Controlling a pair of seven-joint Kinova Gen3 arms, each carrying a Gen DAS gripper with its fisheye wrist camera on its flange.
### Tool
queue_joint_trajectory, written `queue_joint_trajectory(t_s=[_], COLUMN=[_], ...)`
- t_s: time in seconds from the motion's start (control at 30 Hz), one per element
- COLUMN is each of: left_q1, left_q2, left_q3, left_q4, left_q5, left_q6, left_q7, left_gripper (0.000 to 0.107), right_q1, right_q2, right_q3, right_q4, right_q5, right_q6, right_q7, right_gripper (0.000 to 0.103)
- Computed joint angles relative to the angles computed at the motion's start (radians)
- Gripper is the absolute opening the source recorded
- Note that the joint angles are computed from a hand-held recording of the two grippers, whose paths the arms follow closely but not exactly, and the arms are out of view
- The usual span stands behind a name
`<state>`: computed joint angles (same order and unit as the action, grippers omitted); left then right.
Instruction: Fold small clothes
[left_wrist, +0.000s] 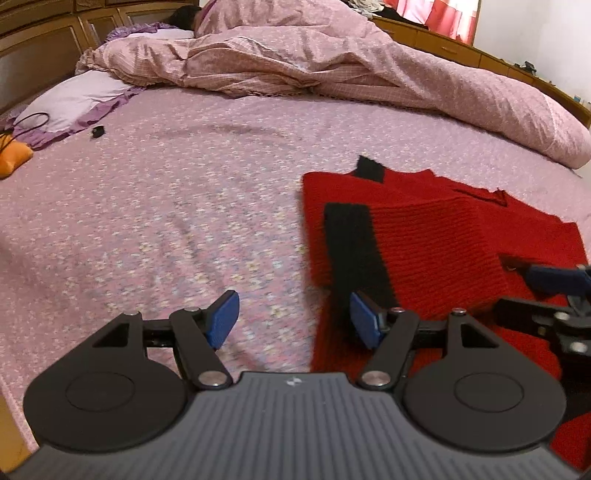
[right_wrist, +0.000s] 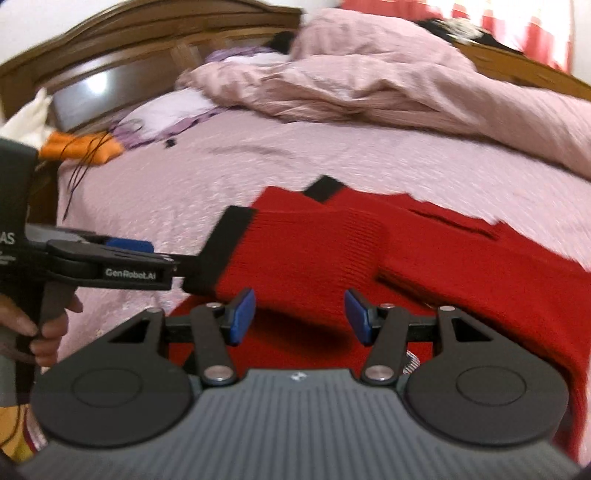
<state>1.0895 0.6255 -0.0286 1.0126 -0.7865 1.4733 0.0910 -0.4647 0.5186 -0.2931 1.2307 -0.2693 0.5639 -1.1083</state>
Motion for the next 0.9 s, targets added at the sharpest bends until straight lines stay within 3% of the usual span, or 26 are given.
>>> queue_joint_trajectory(t_s=[0.17, 0.53, 0.6, 0.77, 0.9], left_q1=[0.017, 0.000, -0.005, -0.011, -0.009], left_q2=[-0.025, -0.052, -0.048, -0.045, -0.035], left_q3=[0.004, 0.043, 0.044, 0.044, 0.043], left_q4=[0.048, 0.102, 0.098, 0.092, 0.073], left_q5=[-0.001, -0.014, -0.011, 0.005, 0.002], left_q6=[0.043, 0.038, 0.037, 0.026, 0.029], left_q7=[0.044, 0.085, 0.083, 0.091, 0.067], left_gripper=[0.073, 0.074, 0.074, 0.074, 0.074], right_q1=[-0.070, -0.141, -0.139, -0.134, -0.091], right_q2=[0.056, 0.114, 0.121, 0.118, 0.119], right_q3=[0.016, 0.034, 0.035, 0.043, 0.013], right_q4=[-0.088, -0.112, -0.124, -0.117, -0.114], right_q5=[0.066, 0.159, 0.149, 0.139, 0.084], right_q6=[0.062, 0.038, 0.046, 0.024, 0.009], right_q7=[0.034, 0.157, 0.150, 0.123, 0.110], right_gripper=[0.056, 0.054, 0.047, 0.013, 0.003])
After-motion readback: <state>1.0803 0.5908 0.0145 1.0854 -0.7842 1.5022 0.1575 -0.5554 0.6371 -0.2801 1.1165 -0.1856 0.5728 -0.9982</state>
